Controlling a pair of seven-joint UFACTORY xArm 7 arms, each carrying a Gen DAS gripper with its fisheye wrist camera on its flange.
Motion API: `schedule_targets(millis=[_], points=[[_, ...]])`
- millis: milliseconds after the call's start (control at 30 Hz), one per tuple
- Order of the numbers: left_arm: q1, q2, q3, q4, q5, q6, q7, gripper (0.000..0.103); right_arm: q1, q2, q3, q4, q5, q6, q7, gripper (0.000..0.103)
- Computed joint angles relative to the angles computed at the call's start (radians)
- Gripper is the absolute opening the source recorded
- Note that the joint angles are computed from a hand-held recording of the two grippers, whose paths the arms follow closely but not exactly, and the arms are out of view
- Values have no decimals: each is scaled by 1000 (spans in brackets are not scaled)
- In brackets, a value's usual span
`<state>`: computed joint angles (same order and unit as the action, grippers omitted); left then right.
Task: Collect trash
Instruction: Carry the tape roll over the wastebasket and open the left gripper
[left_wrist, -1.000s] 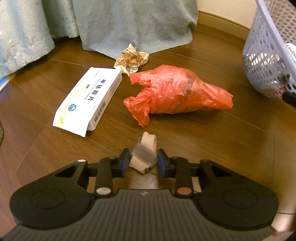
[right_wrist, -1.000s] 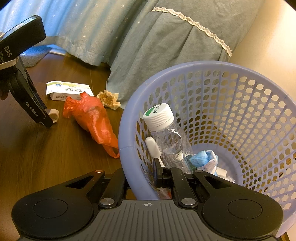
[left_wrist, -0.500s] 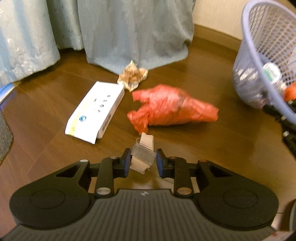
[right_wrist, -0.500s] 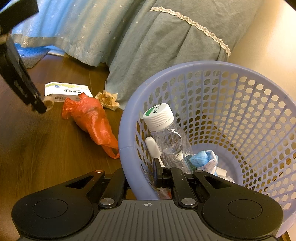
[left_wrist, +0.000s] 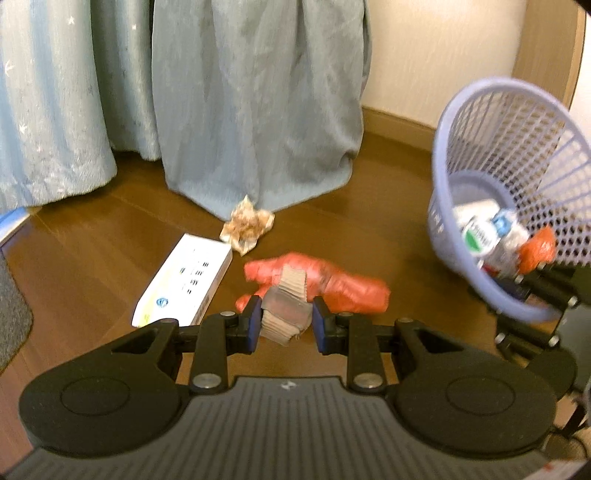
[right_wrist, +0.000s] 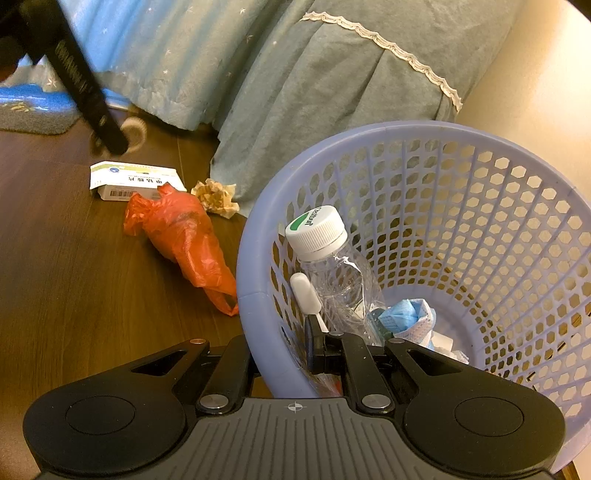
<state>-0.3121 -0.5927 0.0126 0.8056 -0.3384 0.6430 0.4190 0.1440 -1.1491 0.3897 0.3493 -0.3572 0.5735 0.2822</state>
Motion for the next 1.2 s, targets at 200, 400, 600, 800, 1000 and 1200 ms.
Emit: schedule_targets(millis=[200,400,600,800,1000,1200], points=[[-39,5,7,40,-45,-3,7,24,2,1,1,-1,-2,0,1,6],[-82,7,4,90,-95,-1,20,24,2,2,1,0,-3,0,2,6],[-159,42,-13,169,-171,-38,56,24,4,-1,4,-3,-1,2,9,6],[-233,138,-77,239,-229,-111,63,24,9,-9,4,-6,3,6,16,6],[-258,228,-119,286,-228,-177,82,47,6,-9,0,-1,6,5,24,6],[-195,159,-101,209,-163,-164,22,47,2,-10,-5,2,10,4,25,6]])
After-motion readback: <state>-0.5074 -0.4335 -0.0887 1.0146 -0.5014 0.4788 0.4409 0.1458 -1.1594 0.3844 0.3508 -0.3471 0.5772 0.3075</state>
